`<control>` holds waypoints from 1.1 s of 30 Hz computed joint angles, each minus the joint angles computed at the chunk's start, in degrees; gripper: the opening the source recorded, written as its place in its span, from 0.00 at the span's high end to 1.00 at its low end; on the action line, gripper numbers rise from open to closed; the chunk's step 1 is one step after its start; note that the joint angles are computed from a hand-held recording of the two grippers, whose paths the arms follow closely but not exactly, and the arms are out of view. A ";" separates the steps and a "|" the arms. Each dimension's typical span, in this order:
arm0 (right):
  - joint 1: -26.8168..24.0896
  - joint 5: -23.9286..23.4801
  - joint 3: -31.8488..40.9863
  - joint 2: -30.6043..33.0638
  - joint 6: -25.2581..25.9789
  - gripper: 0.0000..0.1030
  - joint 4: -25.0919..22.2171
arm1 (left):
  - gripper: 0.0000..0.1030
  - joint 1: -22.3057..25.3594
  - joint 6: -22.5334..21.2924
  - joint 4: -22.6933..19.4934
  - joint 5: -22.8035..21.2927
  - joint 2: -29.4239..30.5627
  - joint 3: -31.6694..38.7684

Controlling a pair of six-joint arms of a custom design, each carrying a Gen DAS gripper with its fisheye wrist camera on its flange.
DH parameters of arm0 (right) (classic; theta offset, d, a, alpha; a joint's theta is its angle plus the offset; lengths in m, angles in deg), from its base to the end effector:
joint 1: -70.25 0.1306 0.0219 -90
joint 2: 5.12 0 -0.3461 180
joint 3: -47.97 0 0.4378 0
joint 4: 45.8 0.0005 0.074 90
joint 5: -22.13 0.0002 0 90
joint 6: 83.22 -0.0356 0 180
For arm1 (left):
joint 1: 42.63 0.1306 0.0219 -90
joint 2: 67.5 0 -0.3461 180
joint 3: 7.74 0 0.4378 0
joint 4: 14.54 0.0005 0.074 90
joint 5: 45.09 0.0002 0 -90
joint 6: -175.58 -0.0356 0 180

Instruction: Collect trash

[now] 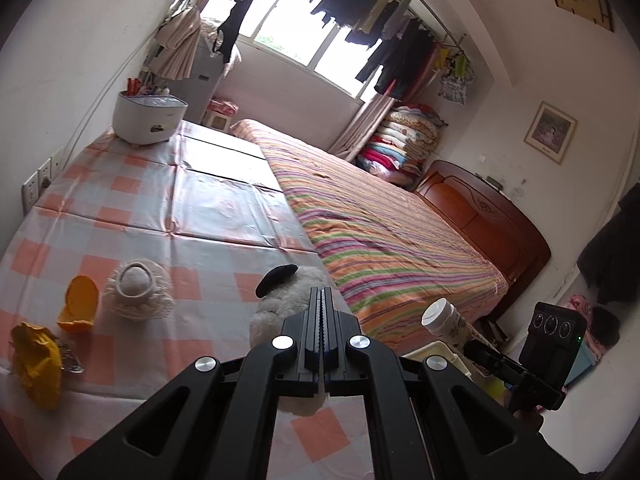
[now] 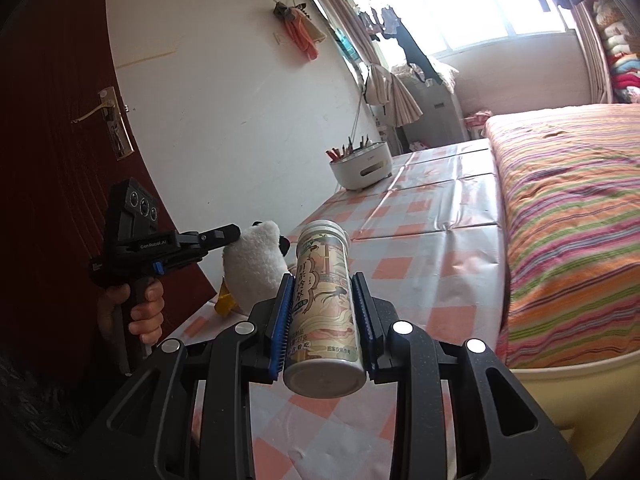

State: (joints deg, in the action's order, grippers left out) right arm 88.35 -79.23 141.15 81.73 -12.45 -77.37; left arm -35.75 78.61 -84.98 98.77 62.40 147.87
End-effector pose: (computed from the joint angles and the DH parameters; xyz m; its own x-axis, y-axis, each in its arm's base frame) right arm 0.5079 0.1728 0.4778 -0.5388 0.1636 -0.8264 -0.3140 0.8713 0.3772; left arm 0.7041 0.0555 0.5190 -0.6330 -0.0043 -0.7741 0.5800 0.6596 -0.4779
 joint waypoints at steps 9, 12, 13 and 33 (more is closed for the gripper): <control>-1.16 2.56 -5.03 -6.36 -0.87 0.73 -0.19 | 1.00 -2.69 -2.37 0.88 0.66 -5.23 -6.64; -1.62 3.54 -6.86 -8.62 -1.28 0.72 -0.24 | 1.00 -3.62 -3.35 0.87 1.22 -6.87 -8.60; -1.68 3.89 -7.34 -9.24 -1.38 0.73 -0.27 | 1.00 -4.01 -3.90 0.71 1.43 -7.45 -9.26; -5.60 8.83 -17.68 -21.45 -4.64 0.73 -0.82 | 1.00 -9.58 -12.70 -3.60 3.71 -14.59 -18.12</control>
